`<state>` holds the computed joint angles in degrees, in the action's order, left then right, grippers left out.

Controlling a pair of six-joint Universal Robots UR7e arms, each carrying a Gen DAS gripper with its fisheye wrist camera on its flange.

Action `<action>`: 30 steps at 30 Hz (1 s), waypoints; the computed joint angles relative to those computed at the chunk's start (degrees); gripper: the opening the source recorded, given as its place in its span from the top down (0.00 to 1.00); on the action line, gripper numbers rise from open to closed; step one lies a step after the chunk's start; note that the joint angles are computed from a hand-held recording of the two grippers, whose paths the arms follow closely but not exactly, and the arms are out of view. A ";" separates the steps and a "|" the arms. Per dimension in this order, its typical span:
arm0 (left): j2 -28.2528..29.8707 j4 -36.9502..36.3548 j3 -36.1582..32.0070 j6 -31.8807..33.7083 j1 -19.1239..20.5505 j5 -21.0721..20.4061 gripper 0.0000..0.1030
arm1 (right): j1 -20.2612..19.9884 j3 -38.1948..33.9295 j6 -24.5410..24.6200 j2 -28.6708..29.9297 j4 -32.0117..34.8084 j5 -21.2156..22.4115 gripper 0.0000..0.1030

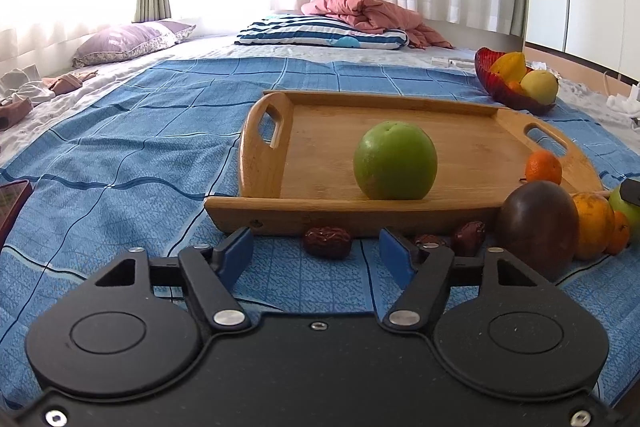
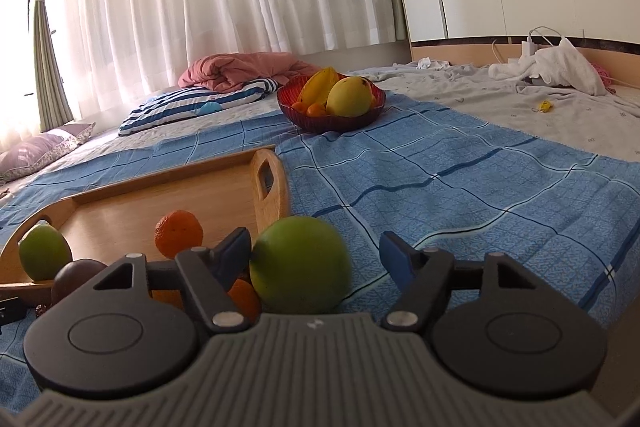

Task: Organize fruits
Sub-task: 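Grasp a red date with left gripper while right gripper grasps the light-green apple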

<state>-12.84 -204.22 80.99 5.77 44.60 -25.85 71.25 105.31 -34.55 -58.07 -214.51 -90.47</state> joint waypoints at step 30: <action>-0.34 -0.14 -0.16 1.62 -0.22 -1.29 0.75 | 0.90 -2.09 1.59 -0.17 7.02 -2.63 0.41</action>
